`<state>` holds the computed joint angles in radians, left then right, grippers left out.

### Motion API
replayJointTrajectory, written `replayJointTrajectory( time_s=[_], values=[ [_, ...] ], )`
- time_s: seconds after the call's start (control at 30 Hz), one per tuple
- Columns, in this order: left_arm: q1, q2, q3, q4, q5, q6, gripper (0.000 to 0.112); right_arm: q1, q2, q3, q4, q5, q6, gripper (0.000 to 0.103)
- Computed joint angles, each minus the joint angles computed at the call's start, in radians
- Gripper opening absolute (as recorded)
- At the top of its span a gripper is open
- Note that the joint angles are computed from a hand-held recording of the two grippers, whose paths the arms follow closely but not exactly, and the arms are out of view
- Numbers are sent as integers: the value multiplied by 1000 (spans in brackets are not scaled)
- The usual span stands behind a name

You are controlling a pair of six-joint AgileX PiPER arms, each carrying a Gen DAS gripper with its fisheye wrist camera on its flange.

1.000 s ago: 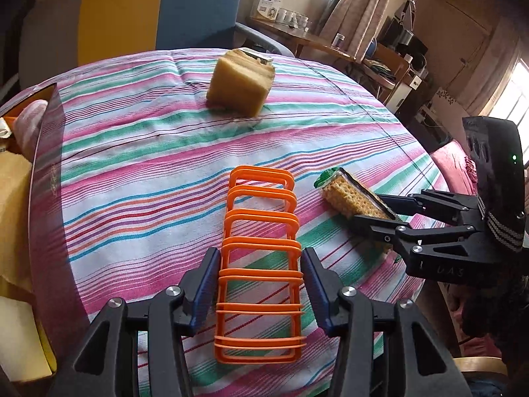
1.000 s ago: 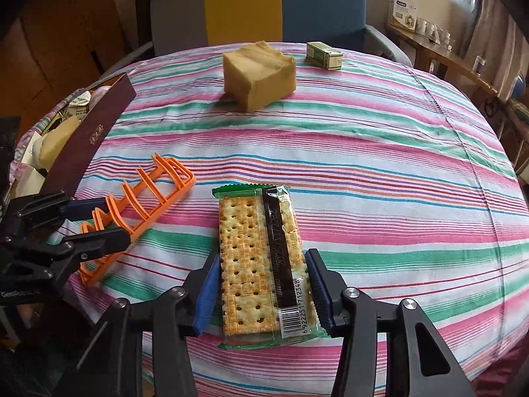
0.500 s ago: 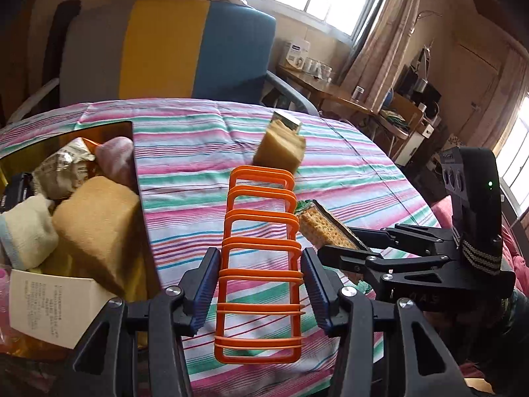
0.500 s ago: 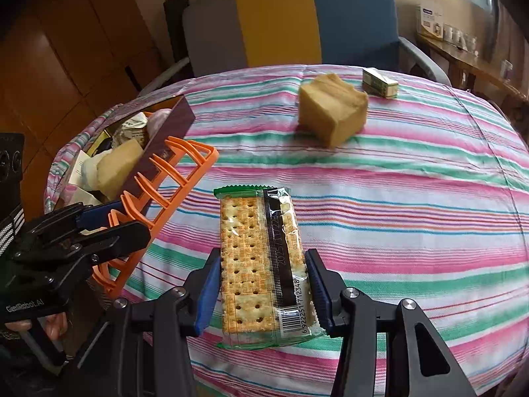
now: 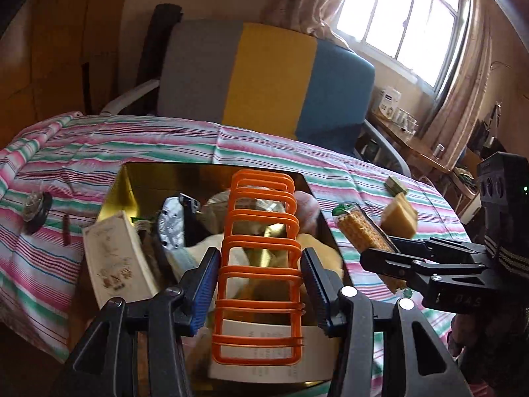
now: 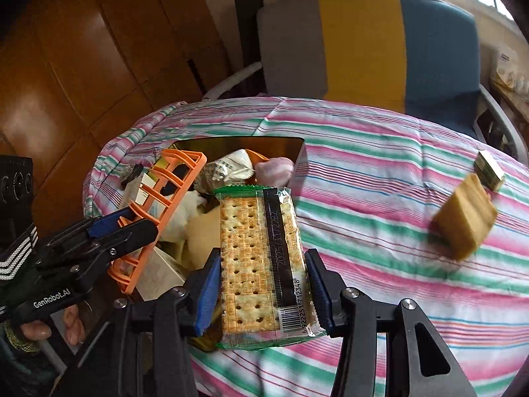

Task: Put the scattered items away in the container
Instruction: 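Carry the rack and cracker packet into the gold tray and release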

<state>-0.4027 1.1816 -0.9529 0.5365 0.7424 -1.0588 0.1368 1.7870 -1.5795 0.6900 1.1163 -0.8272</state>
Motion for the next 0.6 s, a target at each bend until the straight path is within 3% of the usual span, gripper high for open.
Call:
replayJointTrajectory(
  time_s=[0.23,0.4,0.53,0.6],
  values=[
    [235,37,-4,-124,-62,209,51,174,111,-166,-64,-12,161,50],
    [272,-19,45,-136,-98,198,51,236,186,-268,-64,30,202,53],
    [265,-60,74,-136,-92,185,53,218,187,-256,2,56,185,74],
    [227,-77,83,-109,-72,145,53,197,176,-234,23,70,182,75]
  ],
)
